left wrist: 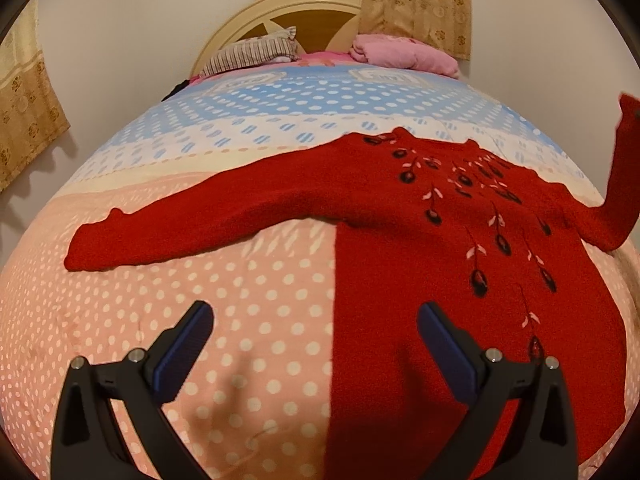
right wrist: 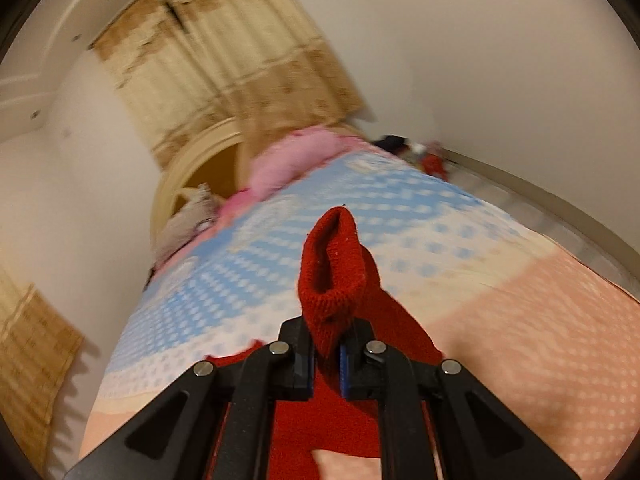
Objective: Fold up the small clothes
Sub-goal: 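Lift the sleeve with the right tool and fold it across the sweater body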
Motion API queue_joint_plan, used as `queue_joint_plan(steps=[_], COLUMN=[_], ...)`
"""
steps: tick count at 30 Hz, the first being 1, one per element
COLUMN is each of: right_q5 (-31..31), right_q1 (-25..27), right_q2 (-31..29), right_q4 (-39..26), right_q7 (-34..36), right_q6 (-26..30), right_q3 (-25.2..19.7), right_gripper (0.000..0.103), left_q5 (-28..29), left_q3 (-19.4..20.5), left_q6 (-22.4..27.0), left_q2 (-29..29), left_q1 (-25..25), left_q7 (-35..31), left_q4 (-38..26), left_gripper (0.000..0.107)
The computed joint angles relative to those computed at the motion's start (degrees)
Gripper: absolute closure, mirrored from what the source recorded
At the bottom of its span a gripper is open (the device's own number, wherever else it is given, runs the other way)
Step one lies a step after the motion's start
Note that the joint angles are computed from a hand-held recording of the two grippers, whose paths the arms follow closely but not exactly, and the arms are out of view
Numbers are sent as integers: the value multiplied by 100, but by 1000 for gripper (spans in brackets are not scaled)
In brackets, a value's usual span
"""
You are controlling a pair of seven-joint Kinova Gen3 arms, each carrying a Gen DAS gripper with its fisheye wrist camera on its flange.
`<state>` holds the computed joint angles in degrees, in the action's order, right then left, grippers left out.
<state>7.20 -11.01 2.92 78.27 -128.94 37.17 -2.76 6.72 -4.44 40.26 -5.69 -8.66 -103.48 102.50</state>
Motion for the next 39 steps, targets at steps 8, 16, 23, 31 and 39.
queue_joint_plan(steps=[8,16,23,31,39], right_q5=[148,358,404,247,-618], right_q1=[-331,-1333,-2240,-2737,-2783], right_q2=[551,1322,2373,3625,4627], right_q4=[-872,-1675,-2551,-3530,-4677], right_q7=[274,335,293,393,1134], right_q6=[65,23,36,237,1437], right_q3=[-776,-699,-511,-425,-470], right_gripper=[95,95,95,95,95], left_q5=[176,276,209,133,219], left_q3=[-141,-212,-227,-300,-301], left_q6=[8,4,5,43,255], left_q2=[-1,-1,6,5,152], left_q1=[-122,-234,-321,-447,-549], left_q7=[-175,-271,-200,-149,-82], left_q4=[46,59,84,131,60], left_gripper=[4,4,4,4,4])
